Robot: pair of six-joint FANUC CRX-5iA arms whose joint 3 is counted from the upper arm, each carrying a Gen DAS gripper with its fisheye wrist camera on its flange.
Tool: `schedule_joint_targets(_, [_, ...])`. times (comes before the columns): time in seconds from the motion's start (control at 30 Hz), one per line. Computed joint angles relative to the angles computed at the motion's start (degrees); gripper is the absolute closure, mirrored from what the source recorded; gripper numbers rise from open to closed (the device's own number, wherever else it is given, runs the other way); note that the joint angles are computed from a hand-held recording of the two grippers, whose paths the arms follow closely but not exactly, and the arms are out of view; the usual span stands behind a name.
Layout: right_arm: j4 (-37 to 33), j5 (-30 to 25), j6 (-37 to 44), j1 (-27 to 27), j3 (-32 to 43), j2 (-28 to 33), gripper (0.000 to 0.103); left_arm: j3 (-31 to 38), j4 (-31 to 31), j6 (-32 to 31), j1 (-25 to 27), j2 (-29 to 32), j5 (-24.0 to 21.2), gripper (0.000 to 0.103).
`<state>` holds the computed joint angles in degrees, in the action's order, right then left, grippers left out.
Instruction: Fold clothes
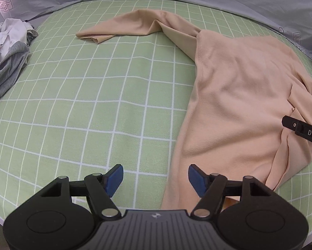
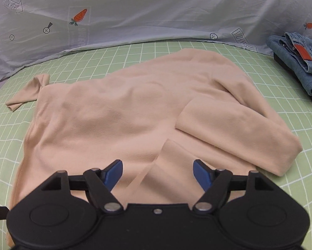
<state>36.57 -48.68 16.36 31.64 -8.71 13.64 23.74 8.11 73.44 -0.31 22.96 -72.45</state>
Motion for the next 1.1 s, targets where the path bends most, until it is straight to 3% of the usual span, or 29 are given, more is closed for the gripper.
schedule_joint_targets(0.1, [-1.28, -4.24, 1.27, 0.68, 2.69, 2.68, 0.032, 1.61, 1.19, -0.4, 0.94, 1.24, -0.3, 0.033])
schedule_joint_targets(0.13, [-0.48, -4.9, 0.87, 0.96, 2.4, 2.71, 0.041, 1.99, 1.52, -0.4, 1.09, 1.69, -0.35, 0.033])
schedule_joint_targets(0.17, [0.17, -5.25, 0.05, 1.14, 1.72, 2.2, 0.063, 2.32, 1.81, -0.4, 1.23, 2.07, -0.41, 0.033])
schedule_joint_targets(0.2, [0.35, -5.82, -0.78, 1.24, 1.21, 1.62, 0.075, 2.37, 1.97, -0.36, 1.31, 2.17, -0.56, 0.033])
schedule_joint_targets(0.23, [0.51, -6.35, -1.83, 1.36, 0.52, 0.87, 0.096, 2.6, 2.19, -0.06, 1.27, 2.49, -0.88, 0.033])
schedule_joint_targets(0.47, [1.78, -12.71, -9.46, 4.27, -6.14, -5.77, 0.096, 2.94, 3.79, 0.83, -0.03, 3.53, -1.28, 0.033])
schedule_joint_targets(0.8, [-5.03, -21.19, -11.78, 7.88, -9.83, -10.87, 0.092, -1.22, 4.01, -1.15, -2.66, 1.35, -1.76, 0.033])
schedule_joint_targets(0.83, [-5.79, -22.14, -10.5, 7.94, -9.38, -10.72, 0.087, -1.71, 4.05, -1.38, -2.77, 0.99, -1.67, 0.033])
schedule_joint_targets(0.93, [-4.97, -27.75, -8.86, 8.48, -7.22, -8.79, 0.052, -2.83, 3.97, -2.01, -3.05, -0.15, -1.04, 0.033])
schedule_joint_targets(1.03, [-1.35, -28.36, -11.79, 8.33, -8.25, -9.82, 0.046, -3.24, 3.42, -1.64, -3.08, -0.93, -0.23, 0.033])
schedule_joint_targets(1.1, [2.69, -25.44, -17.06, 7.54, -11.02, -12.39, 0.031, -3.25, 2.99, -0.76, -2.99, -1.22, 0.07, 0.033])
